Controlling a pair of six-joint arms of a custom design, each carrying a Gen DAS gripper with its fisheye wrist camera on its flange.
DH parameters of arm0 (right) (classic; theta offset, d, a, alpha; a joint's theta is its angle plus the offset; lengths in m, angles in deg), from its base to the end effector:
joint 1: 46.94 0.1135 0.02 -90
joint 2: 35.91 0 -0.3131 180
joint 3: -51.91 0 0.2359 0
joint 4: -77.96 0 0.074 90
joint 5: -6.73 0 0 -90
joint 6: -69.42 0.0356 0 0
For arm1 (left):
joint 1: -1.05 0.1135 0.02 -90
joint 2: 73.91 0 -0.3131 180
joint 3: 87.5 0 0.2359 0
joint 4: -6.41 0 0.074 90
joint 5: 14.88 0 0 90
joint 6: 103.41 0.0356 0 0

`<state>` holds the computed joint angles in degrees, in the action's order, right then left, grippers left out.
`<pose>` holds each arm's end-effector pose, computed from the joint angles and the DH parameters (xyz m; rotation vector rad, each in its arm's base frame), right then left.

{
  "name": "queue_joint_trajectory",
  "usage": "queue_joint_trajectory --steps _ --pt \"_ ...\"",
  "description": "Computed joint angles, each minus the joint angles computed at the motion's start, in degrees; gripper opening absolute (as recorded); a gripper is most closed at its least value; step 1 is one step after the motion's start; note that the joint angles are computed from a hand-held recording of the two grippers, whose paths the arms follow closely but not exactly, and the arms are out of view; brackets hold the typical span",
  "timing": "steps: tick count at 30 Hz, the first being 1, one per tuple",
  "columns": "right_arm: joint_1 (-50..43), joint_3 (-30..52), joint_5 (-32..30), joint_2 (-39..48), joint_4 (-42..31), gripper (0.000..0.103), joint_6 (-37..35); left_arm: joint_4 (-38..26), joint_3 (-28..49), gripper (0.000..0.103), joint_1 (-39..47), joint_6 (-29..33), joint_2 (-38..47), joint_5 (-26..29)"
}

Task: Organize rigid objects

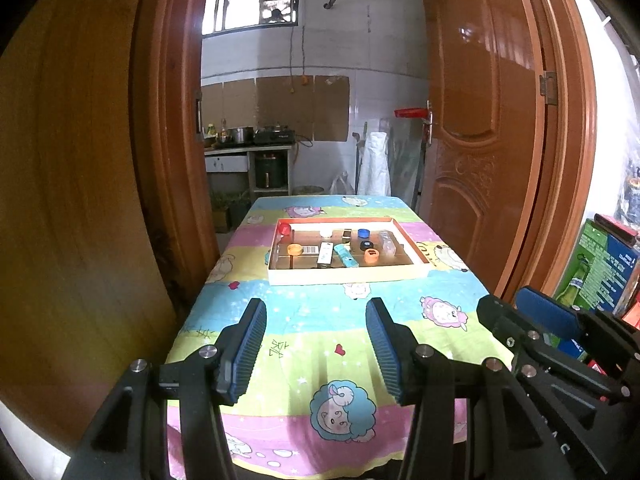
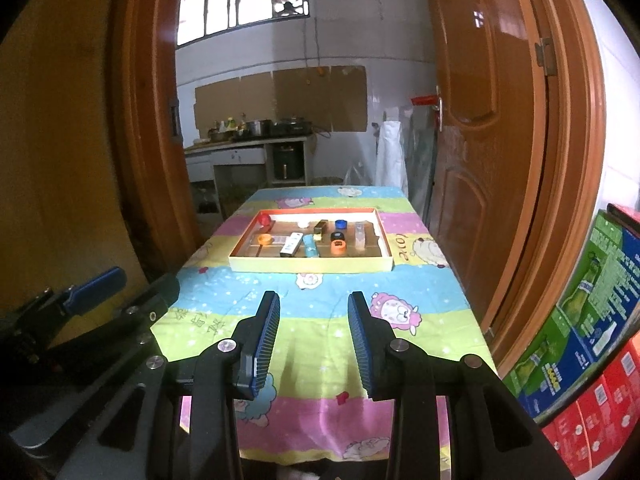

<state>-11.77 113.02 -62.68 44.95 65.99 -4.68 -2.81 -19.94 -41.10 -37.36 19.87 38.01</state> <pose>0.2390 0.1531 0.2865 -0.1404 2.0846 0.1589 0.2633 -0.2093 0.2623 -0.0258 2.0514 0.0002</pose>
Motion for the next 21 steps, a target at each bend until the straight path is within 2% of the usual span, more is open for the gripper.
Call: queue_joint_trajectory --steps 21 --pt "1.2 -1.1 1.6 -0.4 1.6 0.037 -1.4 -0.5 -0.3 0.052 -0.4 -0.3 0.0 -0.5"
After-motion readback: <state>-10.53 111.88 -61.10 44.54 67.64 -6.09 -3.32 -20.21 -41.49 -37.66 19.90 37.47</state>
